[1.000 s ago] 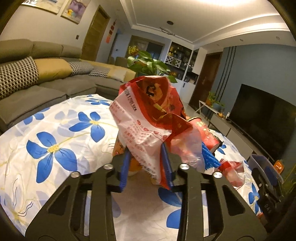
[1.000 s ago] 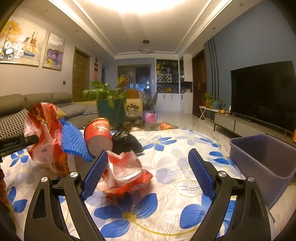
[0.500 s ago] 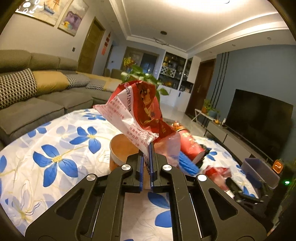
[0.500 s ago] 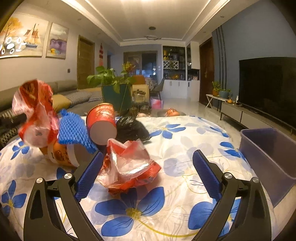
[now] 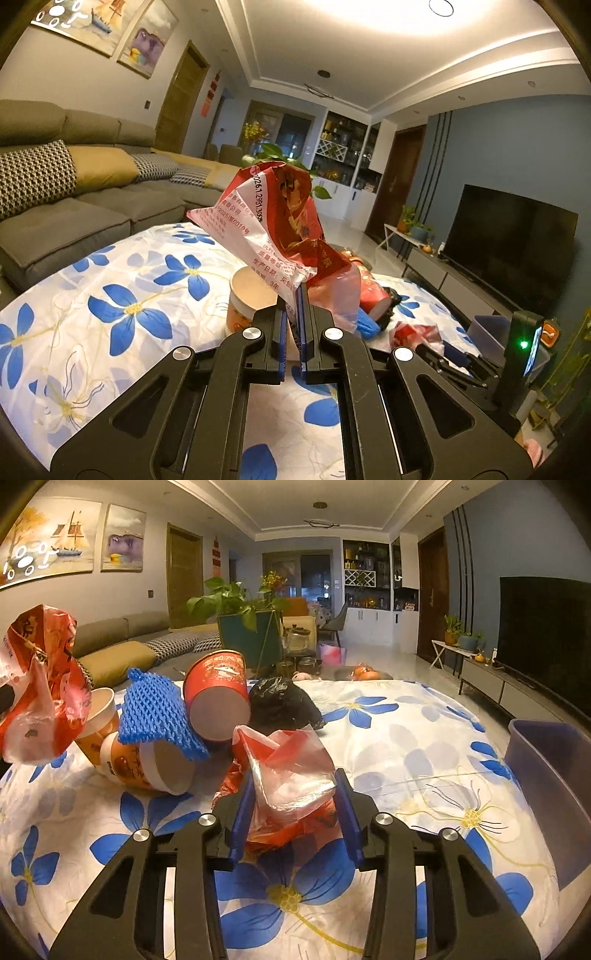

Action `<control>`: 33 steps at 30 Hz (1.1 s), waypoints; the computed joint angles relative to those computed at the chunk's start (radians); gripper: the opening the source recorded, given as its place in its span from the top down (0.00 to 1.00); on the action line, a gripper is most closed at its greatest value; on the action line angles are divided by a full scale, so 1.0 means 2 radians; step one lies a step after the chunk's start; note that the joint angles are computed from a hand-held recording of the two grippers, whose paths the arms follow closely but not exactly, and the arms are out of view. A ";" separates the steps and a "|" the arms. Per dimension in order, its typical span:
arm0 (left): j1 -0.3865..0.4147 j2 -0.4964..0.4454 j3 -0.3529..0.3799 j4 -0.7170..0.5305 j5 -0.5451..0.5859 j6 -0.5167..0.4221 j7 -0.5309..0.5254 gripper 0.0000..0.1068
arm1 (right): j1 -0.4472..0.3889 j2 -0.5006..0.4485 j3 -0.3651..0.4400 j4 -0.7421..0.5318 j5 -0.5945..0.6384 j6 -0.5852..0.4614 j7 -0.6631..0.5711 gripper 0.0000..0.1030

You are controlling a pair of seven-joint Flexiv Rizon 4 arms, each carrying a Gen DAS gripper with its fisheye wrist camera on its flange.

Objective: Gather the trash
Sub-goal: 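Grasp the red-and-white snack bag with the left gripper while the right gripper grasps a clear-red plastic bag, then carry the snack bag and plastic bag over the grey bin and open both grippers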

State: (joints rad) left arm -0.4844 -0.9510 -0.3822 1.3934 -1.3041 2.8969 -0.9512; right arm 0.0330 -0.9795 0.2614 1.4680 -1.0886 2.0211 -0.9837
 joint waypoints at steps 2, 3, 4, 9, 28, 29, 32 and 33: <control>-0.001 0.001 0.000 0.002 0.002 -0.001 -0.001 0.96 | 0.009 0.007 -0.013 0.009 0.027 0.016 -0.010 0.62; -0.003 0.001 0.000 0.000 0.003 0.000 0.002 0.96 | 0.017 0.013 -0.025 0.019 0.053 0.031 -0.018 0.62; -0.005 0.001 0.000 0.000 0.005 0.000 0.003 0.96 | 0.015 0.013 -0.024 0.018 0.055 0.036 -0.015 0.62; -0.012 -0.002 0.002 -0.010 0.016 -0.003 0.017 0.96 | 0.025 0.037 -0.053 0.051 0.101 0.078 -0.028 0.63; -0.042 -0.060 -0.013 -0.140 0.038 -0.066 0.120 0.96 | 0.018 0.102 -0.094 0.146 0.175 0.159 -0.080 0.65; -0.043 -0.063 -0.014 -0.148 0.038 -0.067 0.126 0.96 | 0.018 0.103 -0.094 0.146 0.178 0.158 -0.082 0.65; -0.045 -0.073 -0.018 -0.169 0.037 -0.074 0.145 0.96 | 0.015 0.104 -0.095 0.149 0.185 0.161 -0.085 0.65; -0.047 -0.077 -0.020 -0.180 0.036 -0.077 0.154 0.96 | 0.015 0.104 -0.095 0.149 0.188 0.161 -0.086 0.65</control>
